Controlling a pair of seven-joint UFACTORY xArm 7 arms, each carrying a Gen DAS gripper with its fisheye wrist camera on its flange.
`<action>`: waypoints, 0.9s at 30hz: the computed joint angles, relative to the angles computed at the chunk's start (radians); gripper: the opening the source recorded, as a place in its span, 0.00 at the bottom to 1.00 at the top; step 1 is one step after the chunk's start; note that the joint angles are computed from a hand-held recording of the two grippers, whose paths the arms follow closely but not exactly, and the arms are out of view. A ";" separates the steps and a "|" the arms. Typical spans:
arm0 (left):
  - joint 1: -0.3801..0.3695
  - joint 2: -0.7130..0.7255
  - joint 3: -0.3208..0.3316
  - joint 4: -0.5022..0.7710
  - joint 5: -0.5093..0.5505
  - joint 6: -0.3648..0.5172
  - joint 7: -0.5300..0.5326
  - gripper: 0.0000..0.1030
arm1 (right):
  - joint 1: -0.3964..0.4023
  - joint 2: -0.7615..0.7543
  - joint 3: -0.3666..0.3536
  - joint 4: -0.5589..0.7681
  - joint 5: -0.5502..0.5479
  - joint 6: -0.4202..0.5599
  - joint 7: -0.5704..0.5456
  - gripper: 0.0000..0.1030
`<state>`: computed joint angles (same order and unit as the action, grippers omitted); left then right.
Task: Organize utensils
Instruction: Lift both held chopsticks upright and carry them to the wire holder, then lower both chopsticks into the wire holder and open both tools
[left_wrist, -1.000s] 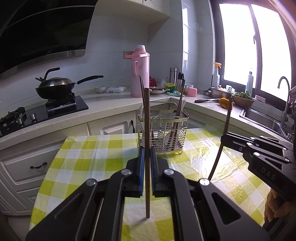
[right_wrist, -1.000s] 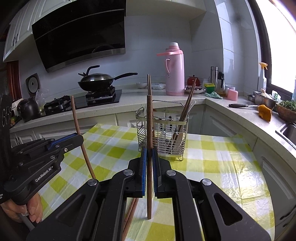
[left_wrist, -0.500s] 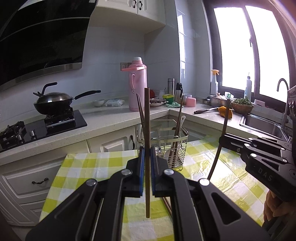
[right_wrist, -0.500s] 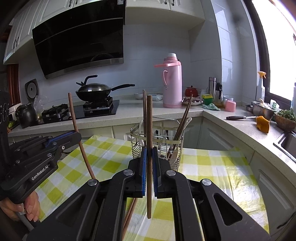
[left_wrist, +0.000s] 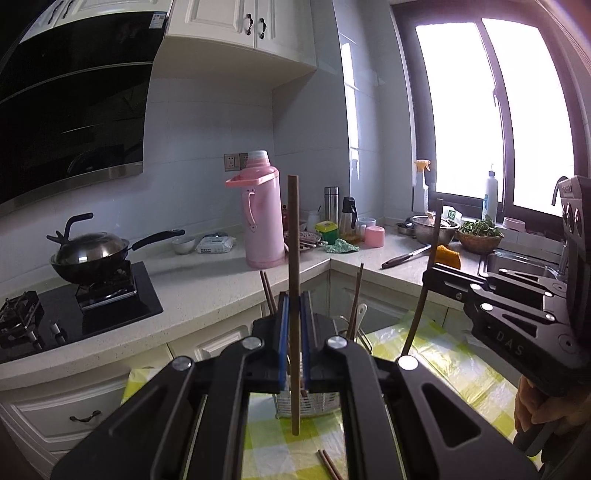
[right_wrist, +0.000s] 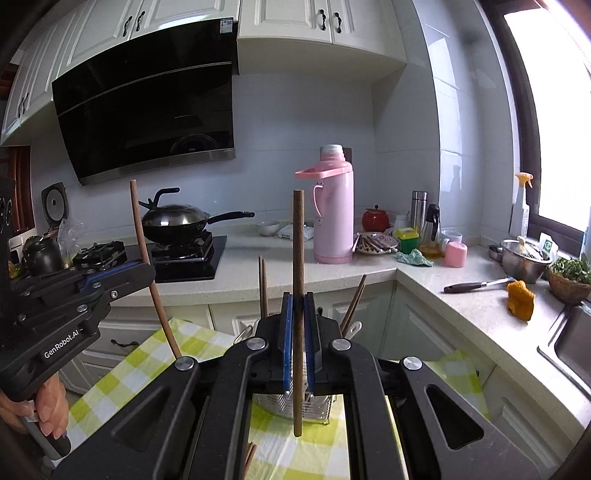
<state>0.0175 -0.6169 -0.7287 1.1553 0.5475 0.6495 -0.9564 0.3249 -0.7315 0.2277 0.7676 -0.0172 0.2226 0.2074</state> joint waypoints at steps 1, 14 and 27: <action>0.014 0.025 -0.004 0.032 0.005 0.003 0.009 0.06 | -0.006 0.020 -0.001 0.026 -0.003 0.002 -0.002 0.06; 0.139 0.390 -0.136 0.363 0.299 0.121 -0.070 0.06 | -0.076 0.270 0.021 0.254 -0.045 -0.045 0.017 0.06; -0.003 0.574 -0.044 0.307 0.386 0.091 -0.142 0.06 | 0.039 0.419 -0.049 0.231 0.037 -0.044 -0.028 0.06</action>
<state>0.0149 -0.0428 -0.7724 1.4621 0.9337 0.7407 -1.0988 0.3637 -0.3129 0.1785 0.9984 0.0199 0.1787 0.1796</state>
